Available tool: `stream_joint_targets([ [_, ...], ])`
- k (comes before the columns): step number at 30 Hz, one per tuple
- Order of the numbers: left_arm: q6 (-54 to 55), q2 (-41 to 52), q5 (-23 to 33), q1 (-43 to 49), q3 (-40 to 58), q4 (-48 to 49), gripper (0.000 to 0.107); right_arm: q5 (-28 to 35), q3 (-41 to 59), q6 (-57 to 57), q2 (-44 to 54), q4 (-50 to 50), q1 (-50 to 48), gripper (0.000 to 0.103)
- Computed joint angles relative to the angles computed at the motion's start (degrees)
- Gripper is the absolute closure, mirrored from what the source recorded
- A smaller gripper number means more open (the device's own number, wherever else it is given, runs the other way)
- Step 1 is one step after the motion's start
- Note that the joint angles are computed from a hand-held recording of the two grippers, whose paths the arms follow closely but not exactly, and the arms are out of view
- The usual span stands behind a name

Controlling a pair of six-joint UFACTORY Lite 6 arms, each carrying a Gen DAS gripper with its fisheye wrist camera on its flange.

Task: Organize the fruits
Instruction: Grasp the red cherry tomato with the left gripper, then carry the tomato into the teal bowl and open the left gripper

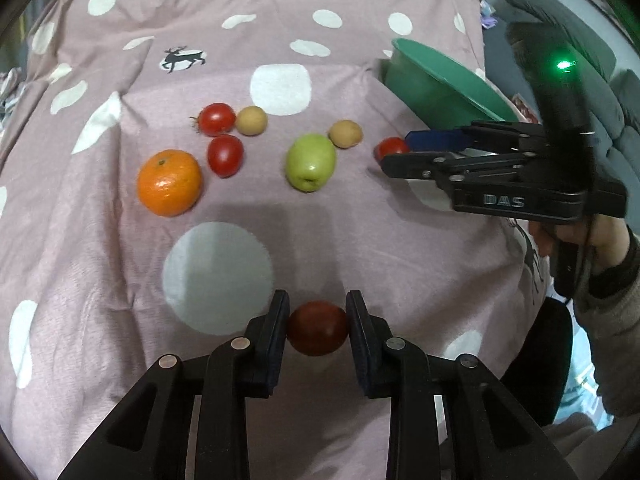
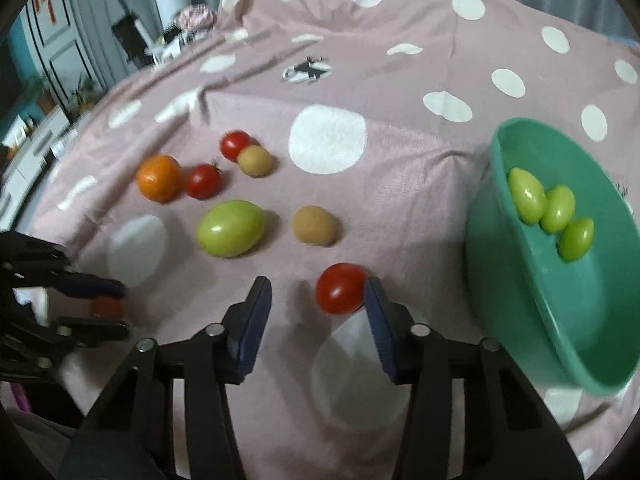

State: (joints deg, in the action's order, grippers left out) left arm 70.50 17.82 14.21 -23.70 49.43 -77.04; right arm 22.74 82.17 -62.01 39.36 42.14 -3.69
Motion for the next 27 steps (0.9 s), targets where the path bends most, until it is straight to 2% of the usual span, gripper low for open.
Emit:
stream_joint_targets([
  [4,1.58,0.40,0.48,0.68,0.11,-1.29,0.077,-0.58,5.47,12.84,4.66,-15.01,1.54,0.069],
  [9,3.12,1.02,0.98,1.23,0.26,-2.66,0.077,-0.33,7.31,12.09,5.96,-14.09,0.86,0.074],
  [12,3.86,0.57,0.91,0.98,-0.13,-3.52,0.077,1.00,4.31,3.04,3.74,-4.39,-0.29,0.074],
  [20,1.37,0.66,-0.47,-0.61,2.58,-2.22,0.077,4.05,-13.69,-24.75,-11.32,24.73,-4.33,0.074],
  [24,-3.89,0.86,-2.66,-2.99,5.44,1.53,0.077,7.10,-17.54,-30.00,-14.98,31.45,-7.35,0.074],
  [27,-15.80,1.44,-4.92,-5.63,8.51,12.31,0.077,8.35,-19.44,-31.75,-17.17,33.39,-9.58,0.074],
])
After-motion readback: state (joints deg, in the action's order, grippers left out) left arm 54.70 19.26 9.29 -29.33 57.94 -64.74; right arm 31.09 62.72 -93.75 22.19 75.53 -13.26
